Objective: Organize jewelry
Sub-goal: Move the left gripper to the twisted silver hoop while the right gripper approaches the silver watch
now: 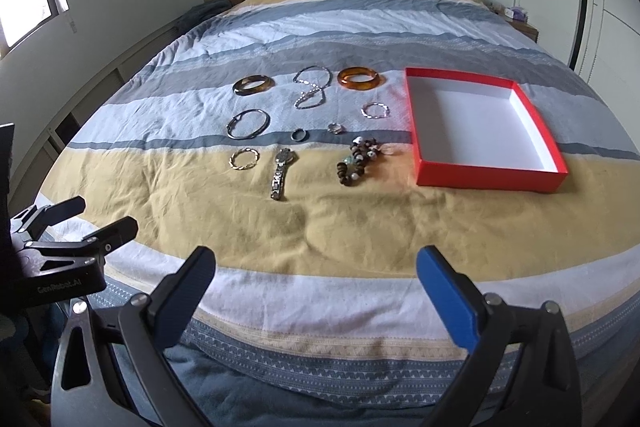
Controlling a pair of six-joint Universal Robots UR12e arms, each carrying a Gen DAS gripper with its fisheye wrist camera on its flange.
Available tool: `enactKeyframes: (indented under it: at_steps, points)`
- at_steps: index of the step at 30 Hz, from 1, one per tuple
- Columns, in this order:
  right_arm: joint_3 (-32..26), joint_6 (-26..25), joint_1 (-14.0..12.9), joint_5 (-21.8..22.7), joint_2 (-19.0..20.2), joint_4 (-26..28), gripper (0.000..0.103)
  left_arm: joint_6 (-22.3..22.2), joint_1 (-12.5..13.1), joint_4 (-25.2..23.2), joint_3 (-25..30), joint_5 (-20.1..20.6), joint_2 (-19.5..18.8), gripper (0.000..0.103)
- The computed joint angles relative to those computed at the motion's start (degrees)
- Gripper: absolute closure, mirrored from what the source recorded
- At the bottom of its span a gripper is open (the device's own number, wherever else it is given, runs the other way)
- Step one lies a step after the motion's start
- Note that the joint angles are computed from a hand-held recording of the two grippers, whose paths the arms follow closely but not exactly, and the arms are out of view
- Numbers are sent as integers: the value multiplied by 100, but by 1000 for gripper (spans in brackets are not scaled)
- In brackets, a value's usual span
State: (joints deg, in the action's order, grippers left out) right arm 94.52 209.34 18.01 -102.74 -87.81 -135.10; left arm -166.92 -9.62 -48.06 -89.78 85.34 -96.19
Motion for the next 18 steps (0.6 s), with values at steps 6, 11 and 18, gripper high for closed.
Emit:
enactKeyframes:
  at_steps: [6, 11, 18]
  points:
    - [-17, -128, -130, 427, 102, -123, 20, -50, 3, -148, 137, -24, -154, 10]
    - [-68, -186, -233, 690, 221, -127, 35, -8, -8, -322, 331, -72, -360, 21]
    - [-185, -391, -383, 996, 412, -122, 50, 97, -21, -636, 688, -419, -698, 38]
